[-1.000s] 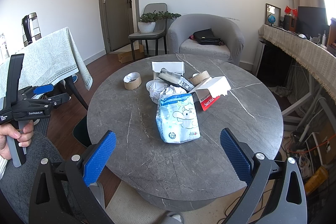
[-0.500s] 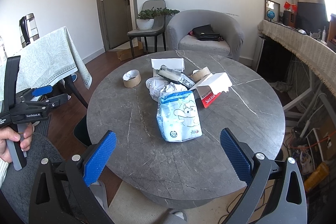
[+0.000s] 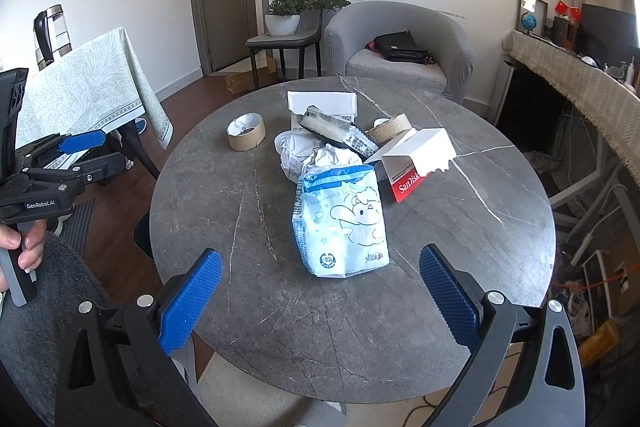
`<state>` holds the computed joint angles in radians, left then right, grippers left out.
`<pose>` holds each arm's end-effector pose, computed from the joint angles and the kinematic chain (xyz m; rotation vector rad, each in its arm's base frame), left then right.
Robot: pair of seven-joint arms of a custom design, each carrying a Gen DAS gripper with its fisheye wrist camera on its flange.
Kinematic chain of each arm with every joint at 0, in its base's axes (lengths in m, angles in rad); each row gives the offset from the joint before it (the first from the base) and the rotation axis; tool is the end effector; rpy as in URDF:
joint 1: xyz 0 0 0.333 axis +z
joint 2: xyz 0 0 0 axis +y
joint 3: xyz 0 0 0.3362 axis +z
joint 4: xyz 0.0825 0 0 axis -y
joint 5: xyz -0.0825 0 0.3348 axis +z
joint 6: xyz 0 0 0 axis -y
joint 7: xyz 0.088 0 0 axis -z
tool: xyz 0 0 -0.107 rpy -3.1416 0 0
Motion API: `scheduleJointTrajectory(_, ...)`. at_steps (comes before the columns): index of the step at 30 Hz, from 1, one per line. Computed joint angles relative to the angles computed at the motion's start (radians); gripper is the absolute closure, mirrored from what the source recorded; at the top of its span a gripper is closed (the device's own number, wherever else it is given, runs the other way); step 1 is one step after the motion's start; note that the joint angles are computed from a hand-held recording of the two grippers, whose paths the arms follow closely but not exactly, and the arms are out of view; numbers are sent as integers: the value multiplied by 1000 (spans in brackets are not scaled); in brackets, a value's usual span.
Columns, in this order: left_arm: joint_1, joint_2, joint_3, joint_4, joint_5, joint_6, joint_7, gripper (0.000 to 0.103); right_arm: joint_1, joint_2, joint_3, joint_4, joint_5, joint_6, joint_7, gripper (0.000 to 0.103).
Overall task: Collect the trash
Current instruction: 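Grasp the blue-and-white tissue pack with the right gripper while the left gripper grasps the tape roll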
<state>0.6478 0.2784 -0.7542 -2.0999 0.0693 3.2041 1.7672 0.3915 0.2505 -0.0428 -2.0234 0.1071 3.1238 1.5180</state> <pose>0.5912 -0.0293 0.4828 -1.4666 1.9136 -0.9245 0.5757 0.2020 0.4800 -1.9075 1.4045 -0.5992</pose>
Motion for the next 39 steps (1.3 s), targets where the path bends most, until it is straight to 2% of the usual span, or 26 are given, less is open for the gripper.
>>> scheduleJointTrajectory(2, -12, 22, -2, 34, -1, -28, 4, 19, -28, 10, 30, 18, 23, -11, -20, 3)
scheduleJointTrajectory(6, -79, 76, 29, 122, -31, -92, 37, 22, -63, 38, 62, 58, 61, -34, -54, 3)
scheduleJointTrajectory(9, -170, 123, 100, 202, -39, -146, 45, 28, -83, 58, 82, 86, 86, -53, -85, 3)
scheduleJointTrajectory(13, -308, 184, 227, 309, -30, -202, 38, 29, -112, 84, 116, 116, 124, -76, -143, 3)
scheduleJointTrajectory(16, -385, 229, 301, 389, -40, -243, 33, 30, -108, 106, 107, 149, 129, -106, -164, 3)
scheduleJointTrajectory(18, -428, 257, 343, 442, -53, -270, 24, 32, -109, 120, 104, 172, 133, -125, -175, 3)
scheduleJointTrajectory(20, -451, 286, 358, 493, -71, -302, 32, 33, -110, 135, 104, 194, 137, -143, -186, 4)
scheduleJointTrajectory(24, -525, 324, 430, 569, -62, -330, 6, 33, -97, 165, 85, 240, 122, -181, -187, 11)
scheduleJointTrajectory(25, -538, 335, 443, 589, -59, -339, -5, 33, -103, 171, 91, 251, 127, -191, -193, 13)
scheduleJointTrajectory(27, -551, 358, 455, 634, -60, -365, -17, 35, -111, 183, 98, 271, 136, -211, -202, 23)
scheduleJointTrajectory(31, -573, 386, 478, 690, -52, -389, -40, 37, -93, 195, 78, 294, 122, -227, -192, 29)
scheduleJointTrajectory(33, -586, 397, 494, 715, -42, -403, -56, 38, -98, 194, 86, 293, 128, -225, -197, 37)
scheduleJointTrajectory(37, -608, 412, 521, 751, -20, -418, -91, 41, -88, 181, 78, 280, 125, -218, -182, 41)
scheduleJointTrajectory(39, -610, 424, 523, 774, -15, -435, -100, 42, -85, 170, 74, 271, 125, -218, -170, 47)
